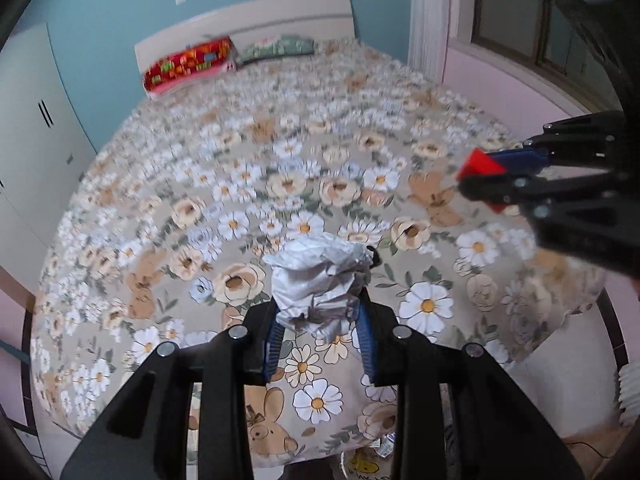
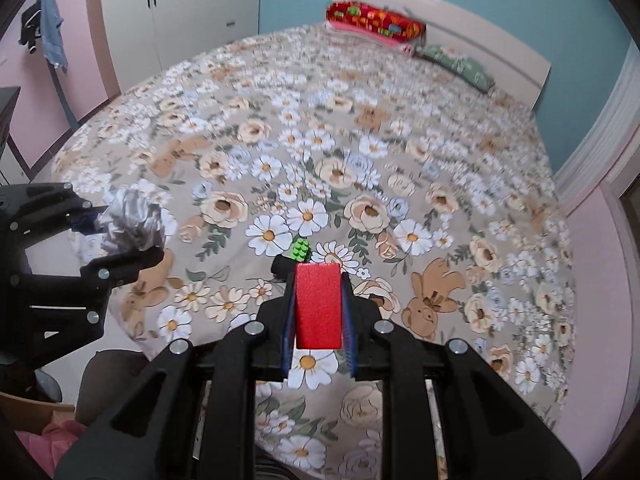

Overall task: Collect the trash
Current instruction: 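Carry the crumpled paper and red block with both tools over the wastebasket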

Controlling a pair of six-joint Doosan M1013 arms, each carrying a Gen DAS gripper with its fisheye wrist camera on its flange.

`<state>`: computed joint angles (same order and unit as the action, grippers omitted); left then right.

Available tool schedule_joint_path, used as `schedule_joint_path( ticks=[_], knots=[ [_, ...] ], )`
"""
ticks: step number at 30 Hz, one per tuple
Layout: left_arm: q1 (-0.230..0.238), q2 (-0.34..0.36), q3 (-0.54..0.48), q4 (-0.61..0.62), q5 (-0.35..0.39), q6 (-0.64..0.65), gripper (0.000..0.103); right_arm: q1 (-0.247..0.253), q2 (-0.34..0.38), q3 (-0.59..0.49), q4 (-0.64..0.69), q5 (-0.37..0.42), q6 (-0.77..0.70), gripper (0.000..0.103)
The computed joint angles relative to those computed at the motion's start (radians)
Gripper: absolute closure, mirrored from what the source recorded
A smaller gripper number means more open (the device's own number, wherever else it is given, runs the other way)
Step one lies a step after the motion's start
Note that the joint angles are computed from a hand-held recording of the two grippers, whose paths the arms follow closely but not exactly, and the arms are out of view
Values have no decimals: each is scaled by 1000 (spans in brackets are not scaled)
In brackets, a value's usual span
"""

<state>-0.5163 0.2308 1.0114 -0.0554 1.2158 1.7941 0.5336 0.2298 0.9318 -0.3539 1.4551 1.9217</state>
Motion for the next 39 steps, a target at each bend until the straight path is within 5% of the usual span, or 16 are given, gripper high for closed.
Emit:
schedule_joint_path(
  ticks=[22, 39],
  knots=[
    [-22, -210, 151, 17, -79, 10, 69, 252, -83, -21, -206, 83, 119, 82],
    [-31, -266, 348, 31, -54, 62, 69, 265, -164, 250, -109, -9, 258, 82]
  ],
)
